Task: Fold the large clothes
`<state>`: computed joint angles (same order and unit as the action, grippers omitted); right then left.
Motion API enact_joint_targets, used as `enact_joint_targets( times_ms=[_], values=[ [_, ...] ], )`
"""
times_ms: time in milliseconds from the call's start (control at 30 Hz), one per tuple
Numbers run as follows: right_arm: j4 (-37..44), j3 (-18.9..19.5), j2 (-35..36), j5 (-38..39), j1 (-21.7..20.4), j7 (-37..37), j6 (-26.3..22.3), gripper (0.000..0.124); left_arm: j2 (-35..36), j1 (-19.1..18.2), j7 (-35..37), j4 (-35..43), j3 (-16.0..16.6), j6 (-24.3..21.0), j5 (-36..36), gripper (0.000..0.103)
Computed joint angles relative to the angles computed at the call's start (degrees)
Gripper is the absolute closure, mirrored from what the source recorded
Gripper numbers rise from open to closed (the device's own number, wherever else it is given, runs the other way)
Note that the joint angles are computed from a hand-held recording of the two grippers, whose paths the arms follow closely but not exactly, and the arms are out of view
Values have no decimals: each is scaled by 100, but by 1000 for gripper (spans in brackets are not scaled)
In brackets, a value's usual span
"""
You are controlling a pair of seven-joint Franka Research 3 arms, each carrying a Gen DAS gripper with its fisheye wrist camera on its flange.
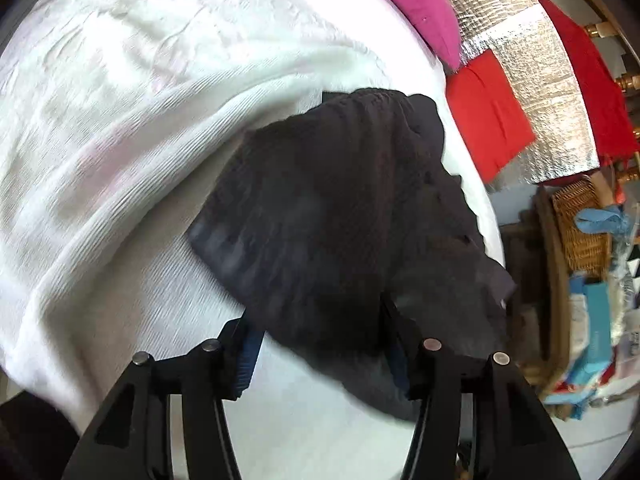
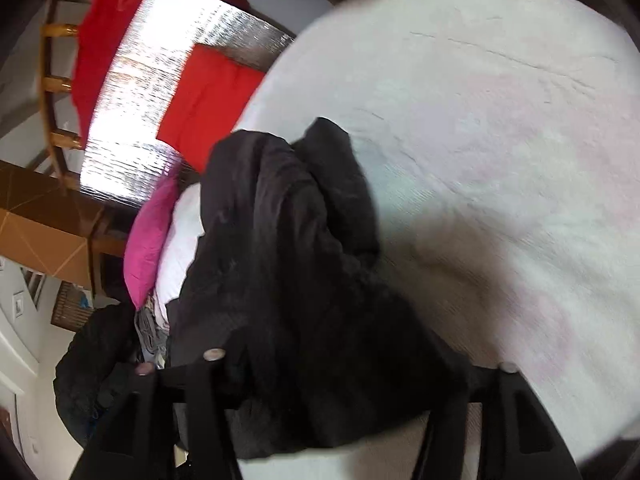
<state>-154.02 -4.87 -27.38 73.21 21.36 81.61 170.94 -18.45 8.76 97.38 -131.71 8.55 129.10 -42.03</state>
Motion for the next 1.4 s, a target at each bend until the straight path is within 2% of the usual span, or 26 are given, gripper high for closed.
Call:
enact_joint_targets(
  times_ms=[67,100,167,200,267,300,333,400,433,500,533,567,633,733,767,800,833,900,967,1000,1033,1067,1100,1167,1300,1400],
  values=[
    [-275,192,-456,-908,-412,585,-528,59,-288,111,42,-58,73,-485,198,47],
    [-389,374,-717,-1645,-759,1004,-923,59,-526,111,236,-101,172,-721,214,47],
    [-439,487,-1124,-2698,-1141,1391,-1621,59,-699,107,423,12,199,-886,405,47],
    [-433,467,-1387,-3110,-1239,1378,-1881,59,-782,109,464,121,155,-776,552,46],
    [-332,443,-1640,-3561,-1286,1302,-1945,59,-784,0,554,350,99,-119,557,32],
    [-214,460,-1639,-3727,-1306,1285,-1865,59,-715,-37,630,454,15,297,580,18],
    [-50,494,-1530,-3873,-1318,1271,-1711,58,-613,-89,618,562,-39,567,682,9],
    [314,678,-1125,-4208,-1457,1388,-1446,54,-95,-4,238,973,-397,1181,1496,8],
    [617,709,-703,-4396,-1449,1379,-1197,50,258,92,-151,1239,-578,1264,2057,8],
    [1126,558,40,-4402,-1240,1312,-924,49,886,107,-531,1754,-624,983,2510,8],
    [1494,535,499,-4455,-1208,1336,-899,49,1177,42,-775,1883,-577,1022,2657,8],
    [1841,621,929,-4678,-1310,1481,-918,49,1269,161,-749,1930,-614,834,2589,8],
    [2593,812,1736,-5405,-1564,1935,-1051,49,1622,201,-904,1987,-660,1010,2486,9],
    [3729,675,2813,-5854,-1520,2035,-1505,49,1851,259,-805,2079,-766,950,2438,9],
    [4076,628,3110,-5793,-1486,1941,-1675,49,1961,272,-671,2181,-811,909,2372,10],
    [4426,600,3393,-5671,-1473,1812,-1888,49,2025,300,-561,2235,-845,852,2264,16],
    [4746,607,3655,-5399,-1505,1574,-2117,49,2091,334,-459,2286,-875,786,2149,31],
    [5264,718,4060,-4656,-1647,994,-2639,48,2255,407,-202,2474,-932,477,1840,49],
    [5387,667,4182,-4763,-1554,944,-2822,47,2382,475,-127,2620,-977,354,1690,55],
    [5306,606,4145,-5000,-1449,1009,-2710,54,2390,499,-87,2626,-1002,350,1665,60],
    [5246,542,4103,-5267,-1342,1156,-2653,83,2371,513,-50,2607,-1023,375,1643,64],
    [5241,447,4088,-5696,-1208,1392,-2666,98,2364,522,-27,2593,-1038,430,1629,65],
    [5230,348,4043,-6166,-1078,1667,-2728,103,2330,518,-33,2557,-1063,486,1564,68],
    [5081,271,3886,-6604,-988,2037,-2559,107,2332,531,46,2538,-1087,611,1269,73],
    [4769,91,3546,-7831,-858,3101,-1771,108,2254,515,244,2477,-1122,964,825,77],
    [4801,69,3638,-8136,-918,3604,-1520,108,2363,434,55,2562,-1135,1139,976,76]
  ],
)
